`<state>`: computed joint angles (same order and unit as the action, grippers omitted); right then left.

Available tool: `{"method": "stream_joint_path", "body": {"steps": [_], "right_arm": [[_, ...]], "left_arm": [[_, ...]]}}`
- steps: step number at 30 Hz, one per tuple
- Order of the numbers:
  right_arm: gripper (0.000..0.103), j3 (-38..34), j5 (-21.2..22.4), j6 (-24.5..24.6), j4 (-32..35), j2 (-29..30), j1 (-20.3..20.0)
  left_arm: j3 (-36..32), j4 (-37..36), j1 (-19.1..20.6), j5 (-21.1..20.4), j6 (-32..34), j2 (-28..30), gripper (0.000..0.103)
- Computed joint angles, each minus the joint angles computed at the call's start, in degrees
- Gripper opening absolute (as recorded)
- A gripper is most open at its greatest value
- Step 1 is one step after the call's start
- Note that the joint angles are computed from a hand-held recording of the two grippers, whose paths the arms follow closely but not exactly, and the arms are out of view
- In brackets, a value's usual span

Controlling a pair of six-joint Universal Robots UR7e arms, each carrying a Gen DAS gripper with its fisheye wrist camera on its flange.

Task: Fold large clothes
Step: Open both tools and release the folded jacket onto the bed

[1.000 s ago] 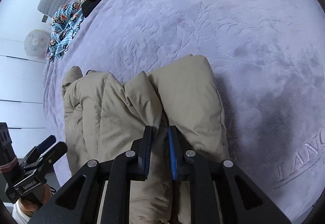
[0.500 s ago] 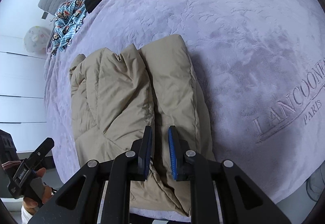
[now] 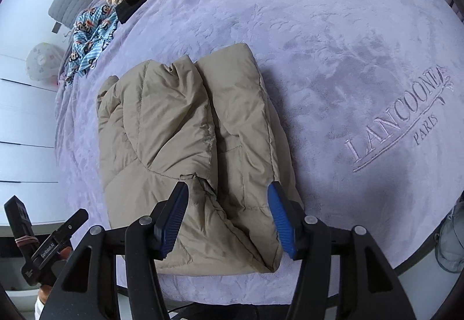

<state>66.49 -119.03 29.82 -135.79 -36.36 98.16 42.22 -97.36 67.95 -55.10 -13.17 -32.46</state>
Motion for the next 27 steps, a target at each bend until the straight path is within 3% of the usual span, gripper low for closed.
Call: {"method": "stream_joint_path", "body": {"steps": [6, 14, 19, 24, 27], "right_arm": [[0.08, 3.95, -2.72, 3.18, -3.51, -0.48, 1.64], [0.082, 5.81, -6.37, 5.28, -6.37, 0.28, 3.59], [0.103, 5.31, -8.88, 5.88, -7.27, 1.17, 4.85], [0.103, 4.71, -10.19, 5.15, -8.58, 2.13, 5.25], [0.103, 3.59, -7.82, 4.7, -6.57, 2.31, 4.65]], "left_arm": [[4.3, 0.02, 1.4, -2.49, 2.13, -3.09, 0.102], [6.21, -1.29, 2.6, -3.05, 5.03, -5.71, 0.102], [5.29, -0.83, 3.56, -4.27, 5.61, -6.36, 0.102], [5.1, 0.3, 3.48, -1.52, 6.2, -6.02, 0.102], [4.26, 1.18, 3.72, -1.04, 5.8, -5.11, 0.102]]}}
